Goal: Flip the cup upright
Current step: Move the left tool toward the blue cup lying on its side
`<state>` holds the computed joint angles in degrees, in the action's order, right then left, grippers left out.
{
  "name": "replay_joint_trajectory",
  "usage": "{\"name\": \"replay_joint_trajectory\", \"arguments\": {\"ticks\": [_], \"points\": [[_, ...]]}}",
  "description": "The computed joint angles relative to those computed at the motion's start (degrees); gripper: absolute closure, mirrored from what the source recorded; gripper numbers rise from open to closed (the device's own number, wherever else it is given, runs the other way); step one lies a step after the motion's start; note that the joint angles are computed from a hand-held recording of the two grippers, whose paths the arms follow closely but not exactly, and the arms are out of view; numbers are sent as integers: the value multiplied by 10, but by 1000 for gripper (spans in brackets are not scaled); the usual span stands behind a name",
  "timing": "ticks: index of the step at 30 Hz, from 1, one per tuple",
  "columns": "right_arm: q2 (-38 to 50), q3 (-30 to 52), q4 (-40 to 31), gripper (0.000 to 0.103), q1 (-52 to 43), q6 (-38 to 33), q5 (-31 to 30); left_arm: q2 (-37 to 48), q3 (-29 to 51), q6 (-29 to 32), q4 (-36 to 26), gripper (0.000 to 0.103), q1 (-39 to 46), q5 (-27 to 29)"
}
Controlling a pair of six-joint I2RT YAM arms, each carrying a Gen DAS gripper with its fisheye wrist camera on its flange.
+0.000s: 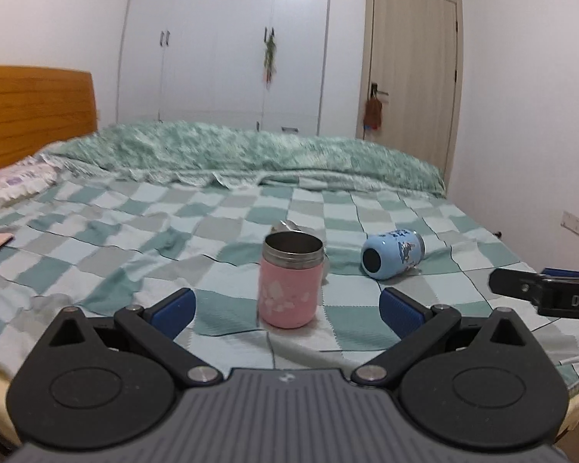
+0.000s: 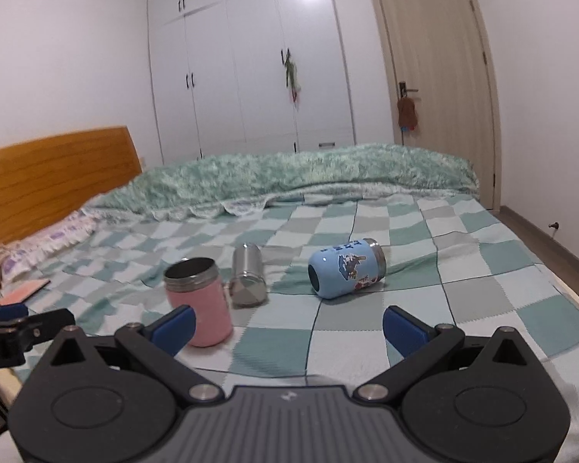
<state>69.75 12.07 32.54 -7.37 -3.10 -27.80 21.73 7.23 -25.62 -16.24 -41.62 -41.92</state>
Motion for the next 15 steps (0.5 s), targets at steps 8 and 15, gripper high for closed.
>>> {"name": "replay_joint_trajectory", "arguments": {"ticks": [8,15], "points": [[228,182,20,0,8,14,4,386,51,140,406,0,154,202],[391,432,-141,0,-29,-2,-29,673,242,265,512,0,185,301]]}}
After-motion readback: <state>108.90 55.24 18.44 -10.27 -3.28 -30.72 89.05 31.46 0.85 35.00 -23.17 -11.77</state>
